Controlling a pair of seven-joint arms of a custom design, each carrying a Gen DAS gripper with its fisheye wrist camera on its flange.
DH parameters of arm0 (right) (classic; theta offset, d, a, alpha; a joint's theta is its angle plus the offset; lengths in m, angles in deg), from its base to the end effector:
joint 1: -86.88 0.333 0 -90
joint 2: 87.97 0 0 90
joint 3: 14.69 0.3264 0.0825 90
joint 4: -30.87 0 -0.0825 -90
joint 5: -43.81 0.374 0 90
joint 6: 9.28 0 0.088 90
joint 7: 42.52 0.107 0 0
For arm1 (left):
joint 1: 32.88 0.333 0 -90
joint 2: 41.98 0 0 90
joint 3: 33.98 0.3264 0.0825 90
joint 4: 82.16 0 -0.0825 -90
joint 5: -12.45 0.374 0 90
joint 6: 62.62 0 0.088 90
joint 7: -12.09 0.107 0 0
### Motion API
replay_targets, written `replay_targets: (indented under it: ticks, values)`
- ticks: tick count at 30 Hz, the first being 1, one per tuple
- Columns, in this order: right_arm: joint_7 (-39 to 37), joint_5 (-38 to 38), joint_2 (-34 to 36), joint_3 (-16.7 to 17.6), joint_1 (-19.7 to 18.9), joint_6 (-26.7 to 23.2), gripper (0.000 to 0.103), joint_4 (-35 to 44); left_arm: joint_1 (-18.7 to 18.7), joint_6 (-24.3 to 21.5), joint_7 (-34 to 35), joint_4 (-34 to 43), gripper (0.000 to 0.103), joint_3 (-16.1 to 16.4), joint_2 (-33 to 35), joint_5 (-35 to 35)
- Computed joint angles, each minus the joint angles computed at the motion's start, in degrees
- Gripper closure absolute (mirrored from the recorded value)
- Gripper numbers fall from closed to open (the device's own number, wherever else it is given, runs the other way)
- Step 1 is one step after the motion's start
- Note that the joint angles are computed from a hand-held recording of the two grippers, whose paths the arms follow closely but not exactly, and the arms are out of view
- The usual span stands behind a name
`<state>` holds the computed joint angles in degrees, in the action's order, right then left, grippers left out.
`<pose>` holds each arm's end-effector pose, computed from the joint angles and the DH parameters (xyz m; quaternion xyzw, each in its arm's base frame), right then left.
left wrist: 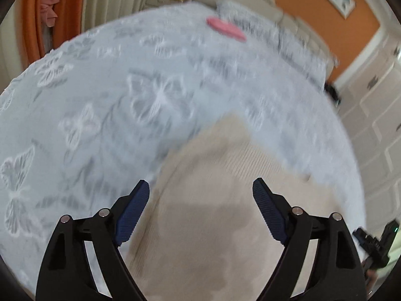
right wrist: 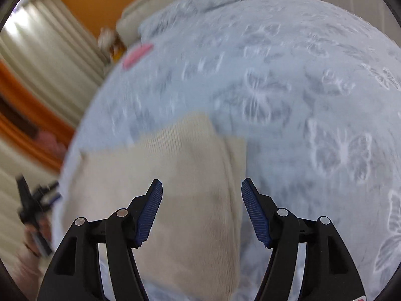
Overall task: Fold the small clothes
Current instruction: 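Lower the hem onto the sweater and open both tools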
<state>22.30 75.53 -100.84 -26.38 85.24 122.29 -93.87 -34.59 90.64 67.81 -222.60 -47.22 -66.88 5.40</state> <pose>0.4940 -0.1122 0.5368 -0.6404 0.7074 -0.0325 0.2975 0.4308 -0.1223 0.5408 -0.7942 0.5168 -0.2976 0.1163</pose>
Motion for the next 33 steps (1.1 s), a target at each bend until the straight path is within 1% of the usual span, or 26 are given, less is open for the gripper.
replay_targets:
  ticks: [2, 3, 4, 5, 6, 7, 8, 9, 10, 12, 13, 14, 15, 16, 17, 19, 20, 21, 22, 23, 24, 26, 30, 31, 32, 33]
  values:
    - [1.58, -2.03, 0.14, 0.94, -0.03, 0.36, 0.041, -1.85, 0.3, -3.72, -2.12, -0.1, 0.021, -1.36, 0.48, 0.9]
    - [2.37, -3.52, 0.45, 1.41, -0.02, 0.34, 0.058, -2.41, 0.1, -4.42, -2.77, -0.09, 0.022, -1.52, 1.03, 0.99]
    - [2.52, -3.51, 0.32, 1.3, 0.04, 0.14, 0.072, -2.82, -0.39, -5.07, -2.85, -0.17, 0.033, -1.3, 1.37, 0.79]
    - [2.44, -0.98, -0.31, 0.31, 0.07, -0.97, 0.082, -2.82, -1.07, -6.6, -2.36, 0.17, 0.055, -0.91, 1.89, 0.5]
    - [1.95, 1.33, -1.27, -0.57, 0.04, -1.73, 0.091, -2.81, -0.99, -7.77, -2.48, 0.53, 0.068, -0.88, 1.98, 1.13]
    - [0.84, 3.94, -2.8, -1.71, -0.04, -2.61, 0.093, -2.83, -0.76, -8.99, -3.24, 0.3, 0.084, -0.89, 0.75, 1.74]
    - [-0.57, 5.84, -5.21, -2.7, -0.27, -2.78, 0.094, -3.47, -1.76, -8.19, -2.57, -0.75, 0.088, 0.47, -0.82, -0.33]
    - [-0.88, 5.66, -7.2, -2.86, -0.58, -2.37, 0.094, -4.47, -2.44, -8.41, -1.96, -1.51, 0.09, 1.9, -2.51, -2.48]
    - [-1.25, 5.22, -8.03, -3.15, -0.65, -2.04, 0.094, -5.27, -2.52, -9.08, -1.66, -1.8, 0.091, 2.38, -3.42, -3.41]
    - [0.4, 0.84, -6.9, -2.68, -1.51, -2.34, 0.094, -6.94, -2.34, -11.45, -1.01, -2.35, 0.091, 2.73, -4.55, -4.32]
    - [1.96, -2.26, -5.0, -2.05, -2.0, -3.01, 0.094, -7.52, -1.76, -12.87, -1.22, -2.35, 0.091, 2.04, -3.99, -3.56]
    - [2.15, -2.6, -3.68, -2.3, -1.92, -4.21, 0.093, -7.22, -1.43, -13.9, -1.32, -2.29, 0.09, 1.47, -2.89, -2.94]
    - [2.04, -0.89, -3.57, -3.06, -2.04, -4.68, 0.091, -6.93, -0.7, -13.39, -2.23, -2.66, 0.089, 0.29, -2.41, -1.36]
    - [2.69, -0.53, -4.05, -3.1, -2.42, -4.66, 0.088, -6.41, 0.01, -14.11, -3.31, -2.16, 0.084, -0.69, -2.47, 0.45]
    - [3.73, -0.46, -4.79, -3.08, -2.82, -4.66, 0.079, -5.68, 0.12, -15.26, -3.72, -1.32, 0.079, -0.86, -2.5, 1.27]
    - [3.76, -0.56, -6.65, -3.0, -2.78, -2.59, 0.077, -4.47, 0.52, -18.45, -5.54, 1.12, 0.074, -1.75, -3.97, 3.49]
    - [3.21, -0.14, -6.3, -3.34, -2.23, -2.72, 0.069, -3.48, 0.38, -17.61, -5.46, 1.4, 0.066, -1.84, -4.84, 4.33]
    - [2.69, 0.57, -5.01, -3.52, -1.45, -3.17, 0.058, -1.25, 0.12, -15.87, -4.59, 2.43, 0.06, -1.94, -5.12, 5.28]
    - [2.18, 1.42, -3.44, -3.41, -0.8, -2.94, 0.054, 0.54, 0.49, -15.01, -4.6, 3.64, 0.048, -2.56, -4.37, 6.58]
    - [0.99, 2.48, -1.19, -3.15, 0.0, -2.92, 0.051, 2.66, 0.93, -14.5, -4.53, 5.37, 0.04, -3.14, -3.04, 8.05]
    - [0.17, 2.7, 0.95, -2.43, 0.45, -3.14, 0.048, 4.55, 1.35, -13.64, -4.55, 7.13, 0.038, -3.6, -1.22, 9.48]
    - [0.37, 0.07, 6.02, -0.1, 0.55, -3.2, 0.042, 8.64, 2.12, -12.28, -4.7, 11.72, 0.022, -4.2, 4.87, 12.47]
    - [1.47, -6.16, 13.52, 4.05, 0.02, -1.31, 0.041, 12.78, 1.75, -12.91, -7.53, 18.38, 0.02, -1.96, 16.44, 14.97]
    - [1.0, -5.92, 14.54, 4.63, -0.37, -1.9, 0.048, 13.27, 1.45, -13.1, -8.46, 19.12, 0.026, -1.11, 18.67, 15.03]
    - [-1.06, -2.35, 15.6, 4.94, -1.24, -4.35, 0.094, 14.53, 0.64, -12.14, -6.53, 18.97, 0.056, 0.08, 19.78, 12.9]
    - [-1.64, 0.03, 14.65, 5.19, -1.93, -4.41, 0.093, 13.91, -0.39, -10.81, -4.66, 18.36, 0.069, 1.01, 19.86, 10.38]
